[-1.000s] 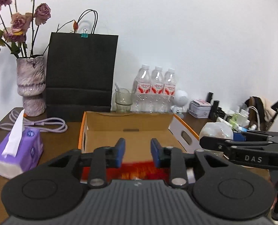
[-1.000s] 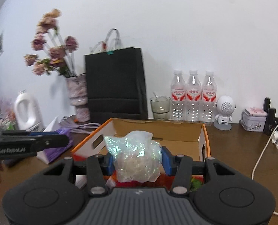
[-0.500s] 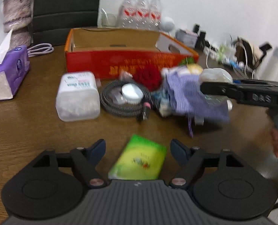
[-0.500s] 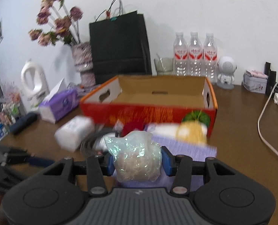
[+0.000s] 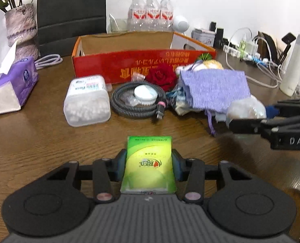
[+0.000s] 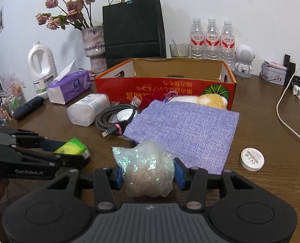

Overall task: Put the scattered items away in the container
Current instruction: 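Carry both items over the cardboard box and open both tools to drop them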

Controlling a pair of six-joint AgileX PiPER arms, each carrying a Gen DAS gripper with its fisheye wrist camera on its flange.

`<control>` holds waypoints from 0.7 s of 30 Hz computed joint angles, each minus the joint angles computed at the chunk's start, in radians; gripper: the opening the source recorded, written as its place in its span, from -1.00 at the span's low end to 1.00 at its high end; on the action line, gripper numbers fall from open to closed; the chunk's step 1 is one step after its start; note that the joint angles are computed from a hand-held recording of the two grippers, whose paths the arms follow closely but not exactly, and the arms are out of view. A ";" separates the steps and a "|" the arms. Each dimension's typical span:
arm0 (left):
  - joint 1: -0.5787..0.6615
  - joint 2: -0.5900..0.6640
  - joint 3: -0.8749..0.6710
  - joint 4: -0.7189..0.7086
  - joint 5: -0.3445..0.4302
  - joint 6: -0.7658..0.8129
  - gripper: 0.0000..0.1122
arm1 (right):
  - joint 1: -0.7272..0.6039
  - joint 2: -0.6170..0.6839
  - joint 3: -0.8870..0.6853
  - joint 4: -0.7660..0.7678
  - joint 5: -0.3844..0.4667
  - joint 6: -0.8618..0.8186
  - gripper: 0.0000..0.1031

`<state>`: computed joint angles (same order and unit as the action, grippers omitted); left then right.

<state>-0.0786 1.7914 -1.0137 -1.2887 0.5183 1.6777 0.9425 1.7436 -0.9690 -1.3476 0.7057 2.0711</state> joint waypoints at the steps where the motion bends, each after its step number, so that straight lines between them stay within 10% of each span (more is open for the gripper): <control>1: 0.003 -0.013 0.006 -0.028 0.007 0.026 -0.19 | 0.002 -0.006 0.001 -0.006 0.009 0.000 -0.10; 11: -0.016 -0.041 -0.233 -0.157 0.071 -0.060 -0.19 | -0.140 -0.064 -0.132 -0.058 0.030 -0.200 -0.09; 21: -0.182 0.440 -1.033 0.569 0.051 -1.054 -0.19 | -0.476 0.332 -0.824 0.558 -0.039 -0.953 -0.08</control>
